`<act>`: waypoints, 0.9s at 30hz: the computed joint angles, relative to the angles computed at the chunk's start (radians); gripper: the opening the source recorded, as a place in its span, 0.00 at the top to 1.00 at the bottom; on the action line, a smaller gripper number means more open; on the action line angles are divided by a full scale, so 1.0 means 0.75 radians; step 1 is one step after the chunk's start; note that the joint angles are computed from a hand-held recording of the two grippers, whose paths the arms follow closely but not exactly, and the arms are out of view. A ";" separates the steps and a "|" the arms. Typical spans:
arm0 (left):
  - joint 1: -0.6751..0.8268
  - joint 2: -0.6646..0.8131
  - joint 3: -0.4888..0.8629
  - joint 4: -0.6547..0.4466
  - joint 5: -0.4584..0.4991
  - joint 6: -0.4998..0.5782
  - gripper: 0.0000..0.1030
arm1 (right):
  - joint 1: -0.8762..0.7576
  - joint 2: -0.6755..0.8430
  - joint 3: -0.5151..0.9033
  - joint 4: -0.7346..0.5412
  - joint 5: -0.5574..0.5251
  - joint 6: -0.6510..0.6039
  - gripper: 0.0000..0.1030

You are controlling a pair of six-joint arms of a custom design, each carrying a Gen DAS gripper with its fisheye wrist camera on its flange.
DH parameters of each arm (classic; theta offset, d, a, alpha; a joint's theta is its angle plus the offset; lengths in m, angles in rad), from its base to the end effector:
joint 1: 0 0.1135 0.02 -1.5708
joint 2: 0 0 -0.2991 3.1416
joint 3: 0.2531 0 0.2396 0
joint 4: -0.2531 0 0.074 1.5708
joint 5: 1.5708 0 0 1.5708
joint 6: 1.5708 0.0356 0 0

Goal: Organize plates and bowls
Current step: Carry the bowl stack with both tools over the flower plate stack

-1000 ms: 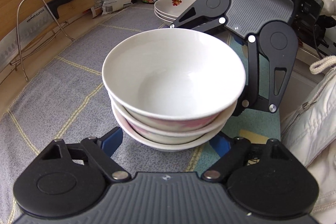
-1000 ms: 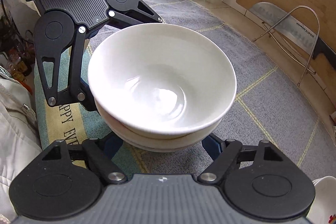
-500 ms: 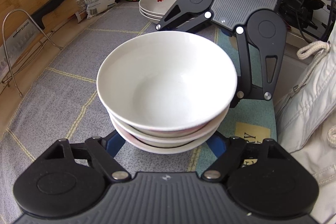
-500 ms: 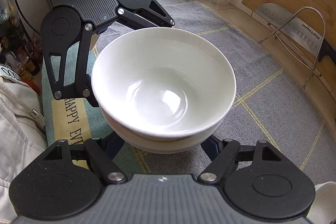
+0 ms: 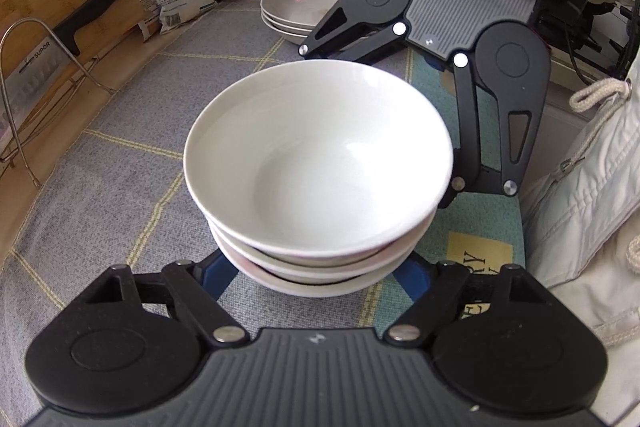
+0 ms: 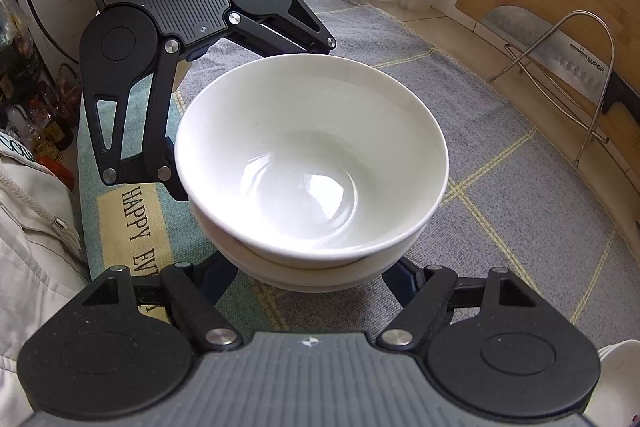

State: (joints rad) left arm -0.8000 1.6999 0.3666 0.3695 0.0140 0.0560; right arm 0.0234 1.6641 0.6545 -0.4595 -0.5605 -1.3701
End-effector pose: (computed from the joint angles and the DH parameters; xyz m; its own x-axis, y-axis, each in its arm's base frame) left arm 0.1626 -0.1681 0.1088 -0.5309 0.6270 -0.5702 0.7538 0.6568 0.0204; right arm 0.2322 0.0244 0.1432 -0.1260 -0.8332 -0.5385 -0.9893 0.1458 0.0059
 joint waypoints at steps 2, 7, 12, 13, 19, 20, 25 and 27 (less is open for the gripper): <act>-0.009 0.000 0.009 -0.016 -0.008 -0.010 0.20 | 0.006 -0.012 -0.006 0.006 0.008 0.003 0.20; -0.029 -0.017 0.018 -0.039 -0.027 -0.021 0.20 | 0.001 -0.028 -0.004 -0.022 0.018 0.000 0.20; -0.058 -0.040 0.044 -0.077 -0.055 -0.038 0.20 | -0.023 -0.046 0.018 -0.086 0.021 -0.029 0.20; -0.062 -0.045 0.053 -0.090 -0.058 -0.042 0.20 | -0.032 -0.050 0.027 -0.100 0.022 -0.041 0.20; -0.078 -0.039 0.104 -0.122 -0.080 -0.050 0.20 | -0.090 -0.072 0.075 -0.184 0.017 -0.102 0.20; -0.077 -0.034 0.113 -0.124 -0.076 -0.050 0.20 | -0.101 -0.075 0.083 -0.200 0.017 -0.115 0.20; -0.091 -0.004 0.162 -0.138 -0.090 -0.046 0.20 | -0.167 -0.057 0.139 -0.282 0.014 -0.186 0.20; -0.095 0.007 0.189 -0.152 -0.092 -0.038 0.20 | -0.194 -0.045 0.165 -0.309 0.012 -0.210 0.20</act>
State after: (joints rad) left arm -0.8710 1.7051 0.5086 0.2553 -0.0554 0.0276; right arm -0.1218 1.6306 0.7784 -0.6912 -0.5518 -1.5274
